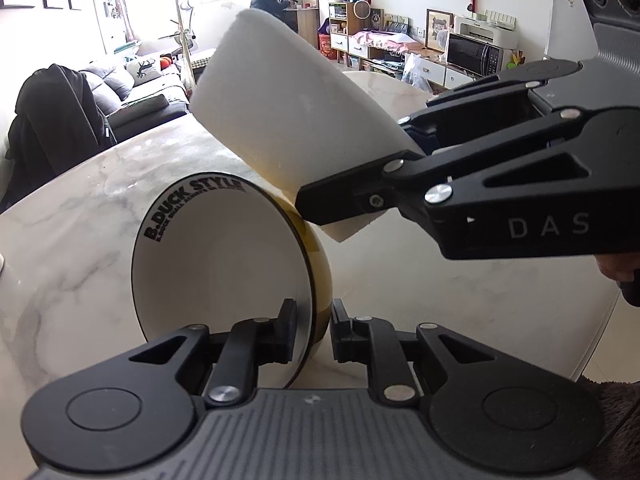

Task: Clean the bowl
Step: 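Hold the bowl with the left gripper while the right gripper scrubs the outer wall near the rim, then rotate the bowl with the left gripper while the right gripper keeps scrubbing its outer wall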

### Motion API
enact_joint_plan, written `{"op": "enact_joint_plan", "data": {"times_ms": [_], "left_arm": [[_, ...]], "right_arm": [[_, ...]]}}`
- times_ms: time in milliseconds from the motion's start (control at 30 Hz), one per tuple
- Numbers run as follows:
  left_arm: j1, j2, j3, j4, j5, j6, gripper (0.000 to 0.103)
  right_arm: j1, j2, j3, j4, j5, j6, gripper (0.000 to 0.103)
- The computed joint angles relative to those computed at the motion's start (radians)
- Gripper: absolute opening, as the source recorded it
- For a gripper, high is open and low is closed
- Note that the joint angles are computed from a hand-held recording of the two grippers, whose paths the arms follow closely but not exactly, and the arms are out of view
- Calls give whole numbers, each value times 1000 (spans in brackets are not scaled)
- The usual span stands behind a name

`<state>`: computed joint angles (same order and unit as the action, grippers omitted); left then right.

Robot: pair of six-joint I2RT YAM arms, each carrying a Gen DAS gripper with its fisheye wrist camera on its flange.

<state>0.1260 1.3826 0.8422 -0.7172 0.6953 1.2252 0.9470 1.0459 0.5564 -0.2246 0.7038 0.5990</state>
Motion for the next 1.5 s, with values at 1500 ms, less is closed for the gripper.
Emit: {"op": "enact_joint_plan", "data": {"times_ms": [1500], "left_arm": [[-18,11,21,32,49,-69,13]], "right_arm": [[-12,79,38,-105,65,-86,21]]}}
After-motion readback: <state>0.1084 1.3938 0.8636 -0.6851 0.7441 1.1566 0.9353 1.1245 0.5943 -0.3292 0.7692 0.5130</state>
